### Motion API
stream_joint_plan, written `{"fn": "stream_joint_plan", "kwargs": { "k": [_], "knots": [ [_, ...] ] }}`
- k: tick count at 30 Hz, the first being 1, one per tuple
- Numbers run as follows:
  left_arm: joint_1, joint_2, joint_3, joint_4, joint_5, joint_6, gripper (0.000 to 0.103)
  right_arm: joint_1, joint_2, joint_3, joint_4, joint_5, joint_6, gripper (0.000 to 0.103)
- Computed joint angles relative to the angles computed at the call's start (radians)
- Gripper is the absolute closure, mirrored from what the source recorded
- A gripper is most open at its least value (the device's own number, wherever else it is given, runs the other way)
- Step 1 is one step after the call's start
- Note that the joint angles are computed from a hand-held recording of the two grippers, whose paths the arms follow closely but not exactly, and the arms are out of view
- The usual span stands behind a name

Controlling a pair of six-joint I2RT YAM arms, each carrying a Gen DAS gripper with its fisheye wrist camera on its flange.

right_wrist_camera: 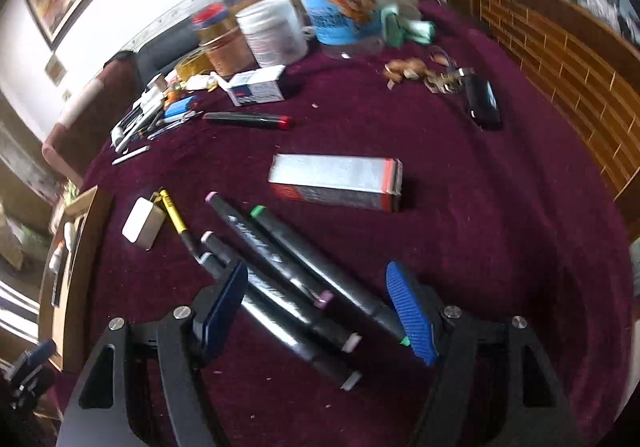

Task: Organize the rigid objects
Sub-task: 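Move the left tool to the marker pile and grasp a black marker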

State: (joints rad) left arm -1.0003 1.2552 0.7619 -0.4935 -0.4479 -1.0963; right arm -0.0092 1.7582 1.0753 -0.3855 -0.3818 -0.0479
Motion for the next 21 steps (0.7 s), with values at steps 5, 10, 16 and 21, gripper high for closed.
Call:
{"fn": "stream_joint_plan", "kwargs": {
  "k": [5,10,16,21],
  "knots": [
    [-0.003,0.009,0.003,-0.030,-0.019,-0.051,0.024,0.050,0.022,-0.018,-0.060,-0.200,-0.043,0.032],
    [0.031,0.028,0.001,-0.022,0.020,-0.050,0.024,0.119,-0.064,-0.094,-0.035,-0.268,-0.096,0.032],
    [0.065,0.167,0.113,-0.040,-0.011,0.125,0.024,0.028,-0.076,-0.192,0.192,-0.299,0.035,0.032],
    [0.126,0.325,0.213,0.035,-0.019,0.379,0.024,0.012,-0.020,-0.179,0.229,-0.299,0.088,0.032]
  ]
}}
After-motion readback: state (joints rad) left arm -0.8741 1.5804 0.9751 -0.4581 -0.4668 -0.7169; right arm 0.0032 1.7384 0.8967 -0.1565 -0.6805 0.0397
